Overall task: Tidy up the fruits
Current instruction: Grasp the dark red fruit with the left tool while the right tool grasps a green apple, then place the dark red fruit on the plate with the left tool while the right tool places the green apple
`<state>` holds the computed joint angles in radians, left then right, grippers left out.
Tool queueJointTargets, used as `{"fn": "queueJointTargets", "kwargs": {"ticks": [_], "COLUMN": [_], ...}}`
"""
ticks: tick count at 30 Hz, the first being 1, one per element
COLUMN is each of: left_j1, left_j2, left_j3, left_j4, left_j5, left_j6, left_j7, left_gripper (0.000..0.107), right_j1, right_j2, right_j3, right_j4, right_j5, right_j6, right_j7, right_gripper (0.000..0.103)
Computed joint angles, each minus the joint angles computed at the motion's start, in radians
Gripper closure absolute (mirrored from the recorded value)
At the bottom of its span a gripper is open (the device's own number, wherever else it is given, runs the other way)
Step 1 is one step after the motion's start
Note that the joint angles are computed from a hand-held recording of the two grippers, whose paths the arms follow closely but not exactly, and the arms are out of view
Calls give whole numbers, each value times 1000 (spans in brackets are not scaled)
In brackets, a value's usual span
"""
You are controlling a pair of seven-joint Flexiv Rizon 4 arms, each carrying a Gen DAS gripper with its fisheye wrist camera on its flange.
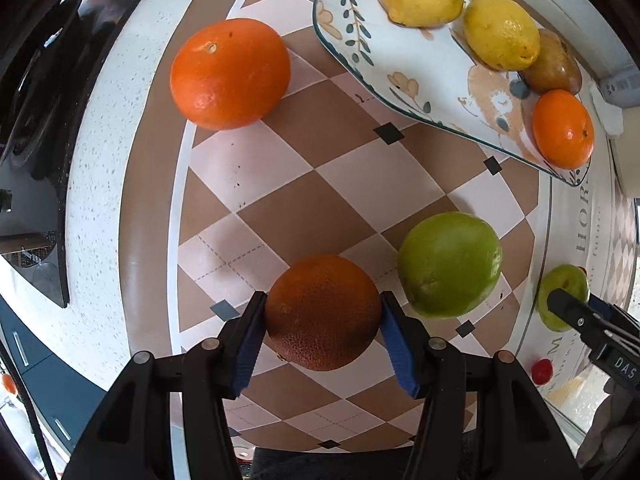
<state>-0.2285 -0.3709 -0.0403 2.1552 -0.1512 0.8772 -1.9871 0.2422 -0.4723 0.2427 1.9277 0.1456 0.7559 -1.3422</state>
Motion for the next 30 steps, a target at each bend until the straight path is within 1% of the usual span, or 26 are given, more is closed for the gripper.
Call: {"fn": "queueJointTargets", "kwargs": {"ticks": [2, 4, 6, 7, 12, 16, 19, 21, 25, 26, 28, 30], "left_j1": [1, 15, 16, 17, 15, 26, 35, 46, 62, 66, 77, 97], "left_j2": [2, -10, 11, 2, 58, 106, 113, 90, -14, -37, -104, -159], "left_j3": [0, 4, 4, 6, 23, 22, 13, 11, 9, 8, -6, -31], "left_j4": [5, -4, 24, 4, -12, -30, -74, -125, -272, -290, -345, -379], "left_j5": [0, -1, -5, -2, 32, 38, 30, 28, 23, 14, -29, -97], "left_j6": [3, 6, 18, 10, -6, 0, 3, -4, -56, -61, -83, -107], "left_j7": [3, 24, 28, 26, 10, 16, 35, 56, 76, 86, 93, 119], "left_gripper": [54, 54, 54, 54, 54, 54, 54, 54, 54, 54, 54, 54], "right_j1": [6, 15, 22, 22, 15, -2, -16, -22, -24, -27, -33, -38], "right_j2": [-3, 7, 13, 14, 45, 62, 73, 60, 8, -14, -58, -95], "right_j3": [2, 1, -1, 0, 5, 4, -2, -14, -45, -51, -55, -54], "right_j4": [-2, 18, 34, 37, 62, 41, 12, -29, -115, -145, -208, -253], "right_j5": [-9, -17, -26, -25, -16, 9, 28, 29, -8, -15, -26, -32], "right_j6": [-19, 1, 26, 31, 68, 91, 110, 116, 121, 116, 93, 70], "right_j7": [-5, -3, 4, 6, 7, 3, 3, 10, 39, 48, 58, 65], "right_gripper": [35, 37, 37, 37, 38, 38, 38, 38, 38, 38, 38, 38]}}
